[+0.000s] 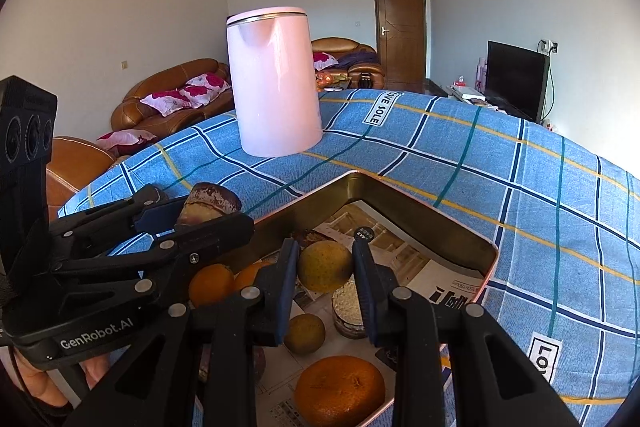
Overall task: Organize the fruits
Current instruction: 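Lower both tools over the tin box and open them to release the items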
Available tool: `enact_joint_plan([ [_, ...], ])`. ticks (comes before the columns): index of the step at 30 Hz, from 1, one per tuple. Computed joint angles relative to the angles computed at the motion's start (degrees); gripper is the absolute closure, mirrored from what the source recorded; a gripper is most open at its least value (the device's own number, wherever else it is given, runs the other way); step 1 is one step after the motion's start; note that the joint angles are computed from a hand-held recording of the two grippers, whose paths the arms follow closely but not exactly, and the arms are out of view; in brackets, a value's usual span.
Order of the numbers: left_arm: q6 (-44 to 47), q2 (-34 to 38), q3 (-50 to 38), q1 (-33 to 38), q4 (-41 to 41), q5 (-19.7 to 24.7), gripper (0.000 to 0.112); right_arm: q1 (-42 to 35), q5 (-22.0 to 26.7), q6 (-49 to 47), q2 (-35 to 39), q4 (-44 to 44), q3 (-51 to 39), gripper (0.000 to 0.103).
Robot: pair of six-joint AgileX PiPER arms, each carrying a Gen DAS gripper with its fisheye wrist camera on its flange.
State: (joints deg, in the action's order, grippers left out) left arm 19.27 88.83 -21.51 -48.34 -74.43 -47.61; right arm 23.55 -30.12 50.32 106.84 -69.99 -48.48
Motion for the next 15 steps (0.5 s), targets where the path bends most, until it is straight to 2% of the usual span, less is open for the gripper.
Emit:
enact_joint_plan([
  [3,-0.7,0.0,0.4,0.4,0.7,0.7,0.07,0.5,1.2,5.2,1.6,-5.1,-2.2,0.073],
  [9,-1.3,0.6,0.5,0.7,1.3,1.2,0.07,0.7,1.8,4.4,2.0,-4.7,-1.8,0.073],
  [15,-1.5,0.7,0.7,-0.1,0.9,0.9,0.069,-0.5,-0.2,9.4,2.6,-10.0,-2.6,0.073],
])
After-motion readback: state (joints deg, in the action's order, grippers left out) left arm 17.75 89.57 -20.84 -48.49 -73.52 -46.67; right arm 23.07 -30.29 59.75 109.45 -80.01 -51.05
